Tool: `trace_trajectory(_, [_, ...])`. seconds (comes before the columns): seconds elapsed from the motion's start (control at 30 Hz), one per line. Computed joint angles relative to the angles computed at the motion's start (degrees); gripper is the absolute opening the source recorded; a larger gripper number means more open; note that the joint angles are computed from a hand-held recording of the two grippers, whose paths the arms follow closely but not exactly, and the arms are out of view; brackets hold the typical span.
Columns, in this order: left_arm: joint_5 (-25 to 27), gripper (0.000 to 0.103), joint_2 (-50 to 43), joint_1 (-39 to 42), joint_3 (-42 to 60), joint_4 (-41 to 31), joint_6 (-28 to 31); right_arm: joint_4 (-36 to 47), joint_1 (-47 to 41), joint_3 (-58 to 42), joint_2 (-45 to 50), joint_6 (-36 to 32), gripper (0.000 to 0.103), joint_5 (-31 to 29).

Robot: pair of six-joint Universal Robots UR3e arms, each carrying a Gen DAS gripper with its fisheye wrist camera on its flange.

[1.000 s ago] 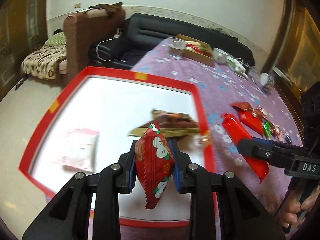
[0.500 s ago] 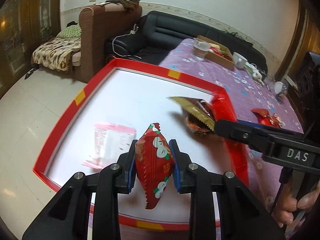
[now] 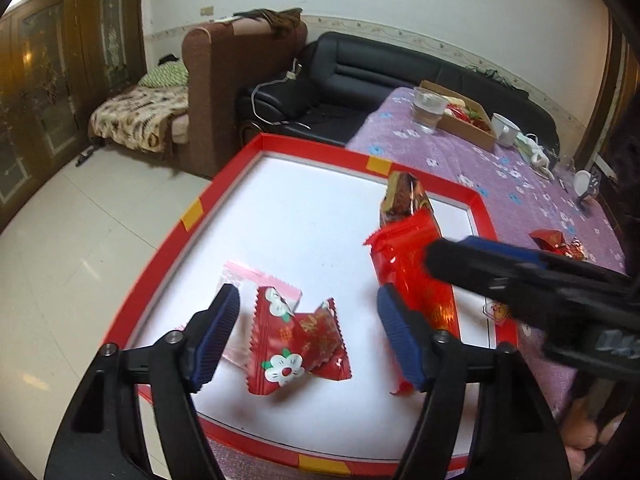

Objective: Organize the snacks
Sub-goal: 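Open the left gripper to drop the red candy while the right gripper drops the red packet in the tray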

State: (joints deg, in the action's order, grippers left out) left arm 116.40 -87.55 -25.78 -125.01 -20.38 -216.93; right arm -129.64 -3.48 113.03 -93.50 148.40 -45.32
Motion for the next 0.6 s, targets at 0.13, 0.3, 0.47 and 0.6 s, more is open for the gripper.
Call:
trace_trajectory(0.13, [2.49, 0.074, -1.7, -2.31, 2.45, -1.04, -0.25, 4.65, -7.63, 3.65, -6.09, -5.34, 0.056, 5.11])
trace_trajectory(0.3, [3.48, 0.074, -6.2, -6.53, 8.24, -2.96, 0.54, 12.84, -18.4, 6.24, -11.75, -12.94, 0.061, 6.66])
trace_trajectory(0.47, [4.93, 0.074, -11.62, -11.26, 16.23, -5.94, 1.7, 22.31, -30.85, 5.46, -13.57, -21.36, 0.063, 7.52])
trace_trajectory(0.6, [5.65, 0.074, -16.26, -14.95, 23.59, -9.0, 3.37, 29.86, -43.45, 3.83, -13.91, -29.17, 0.067, 7.75])
